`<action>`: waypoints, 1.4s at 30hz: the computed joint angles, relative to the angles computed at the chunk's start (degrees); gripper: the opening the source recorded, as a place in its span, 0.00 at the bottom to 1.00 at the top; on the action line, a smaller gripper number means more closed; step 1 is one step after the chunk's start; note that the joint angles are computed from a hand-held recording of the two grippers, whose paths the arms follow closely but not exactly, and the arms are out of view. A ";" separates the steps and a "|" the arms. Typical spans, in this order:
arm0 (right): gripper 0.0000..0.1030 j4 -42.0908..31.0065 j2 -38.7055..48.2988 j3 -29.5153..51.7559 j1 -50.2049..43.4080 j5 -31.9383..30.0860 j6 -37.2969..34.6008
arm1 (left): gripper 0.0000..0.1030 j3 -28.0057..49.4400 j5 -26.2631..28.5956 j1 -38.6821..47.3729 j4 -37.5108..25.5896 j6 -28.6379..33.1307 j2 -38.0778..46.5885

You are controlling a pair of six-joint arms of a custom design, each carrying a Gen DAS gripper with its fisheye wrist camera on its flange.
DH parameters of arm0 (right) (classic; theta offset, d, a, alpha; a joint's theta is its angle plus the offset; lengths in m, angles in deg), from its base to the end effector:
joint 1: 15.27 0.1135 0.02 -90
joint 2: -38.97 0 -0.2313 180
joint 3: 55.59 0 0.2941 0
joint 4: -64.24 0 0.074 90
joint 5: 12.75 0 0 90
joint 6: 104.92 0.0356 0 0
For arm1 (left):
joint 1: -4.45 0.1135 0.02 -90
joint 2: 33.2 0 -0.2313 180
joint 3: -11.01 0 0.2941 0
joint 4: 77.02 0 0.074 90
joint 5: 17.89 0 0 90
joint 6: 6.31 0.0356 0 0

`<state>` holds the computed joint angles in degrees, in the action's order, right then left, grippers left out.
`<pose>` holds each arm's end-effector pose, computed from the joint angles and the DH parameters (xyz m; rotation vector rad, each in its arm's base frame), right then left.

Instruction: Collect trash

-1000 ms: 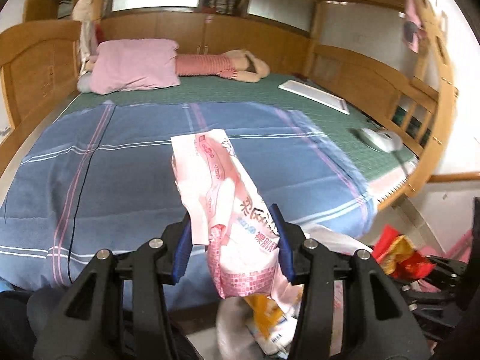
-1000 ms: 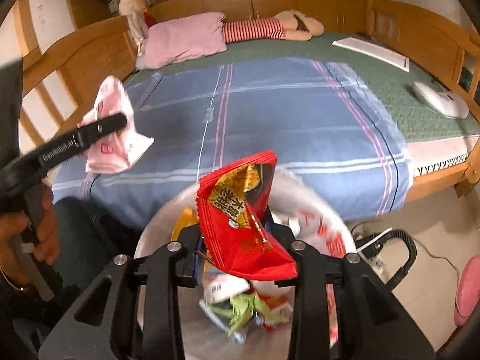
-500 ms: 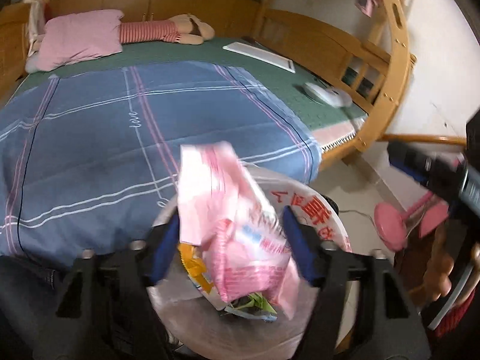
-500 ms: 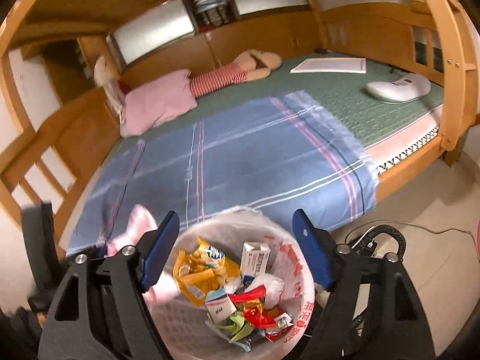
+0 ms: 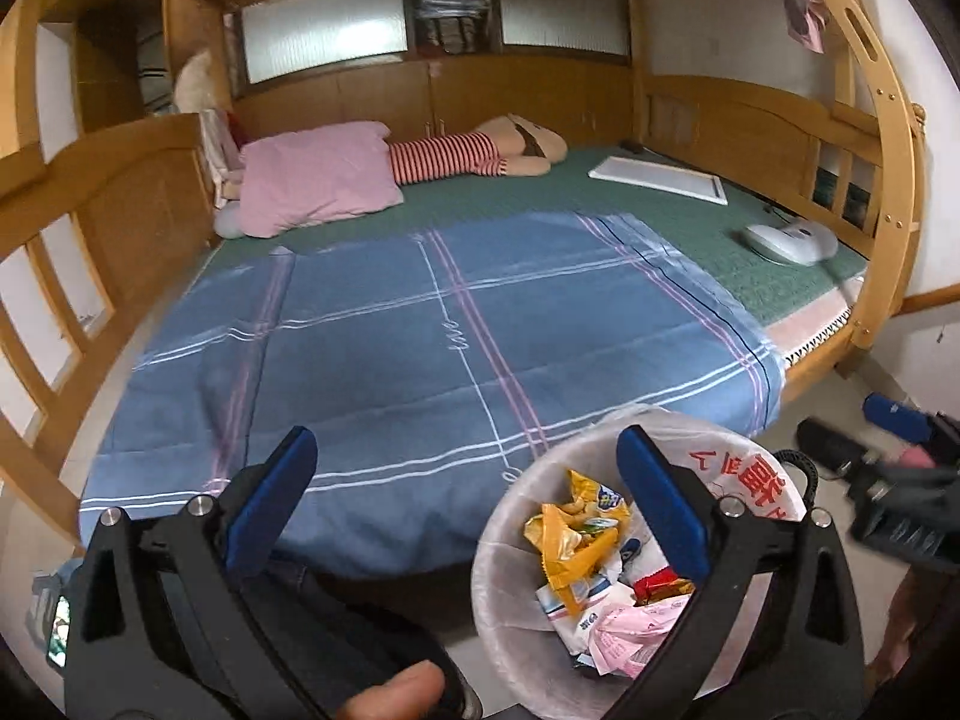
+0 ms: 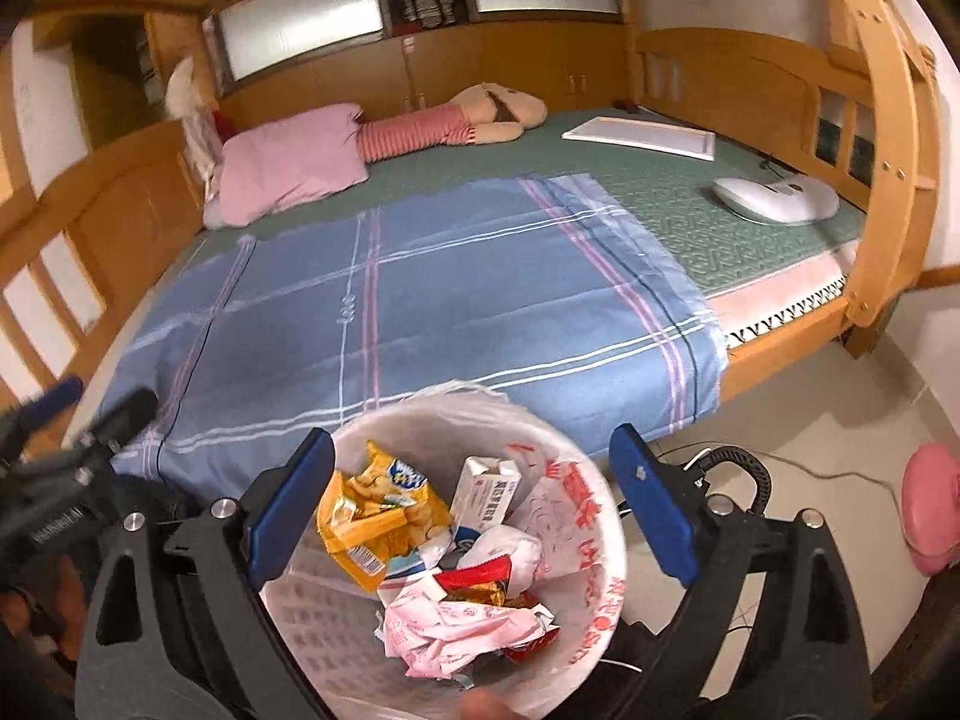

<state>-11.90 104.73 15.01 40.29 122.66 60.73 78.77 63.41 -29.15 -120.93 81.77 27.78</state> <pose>0.1622 0.1917 0.2555 0.5556 2.2307 -0.0524 0.2419 -0.1543 0.2846 0.5238 2.1529 -0.1754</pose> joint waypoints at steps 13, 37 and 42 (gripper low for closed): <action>0.88 0.09 3.18 2.36 1.30 1.45 -1.29 | 0.97 1.31 5.23 4.03 -2.46 -2.14 1.01; 0.88 0.30 4.44 3.34 1.42 1.54 -1.52 | 0.97 0.87 5.58 4.37 -2.12 -2.91 0.22; 0.88 0.46 4.30 3.18 1.27 1.48 -1.92 | 0.97 0.87 5.21 4.08 -2.20 -3.15 0.16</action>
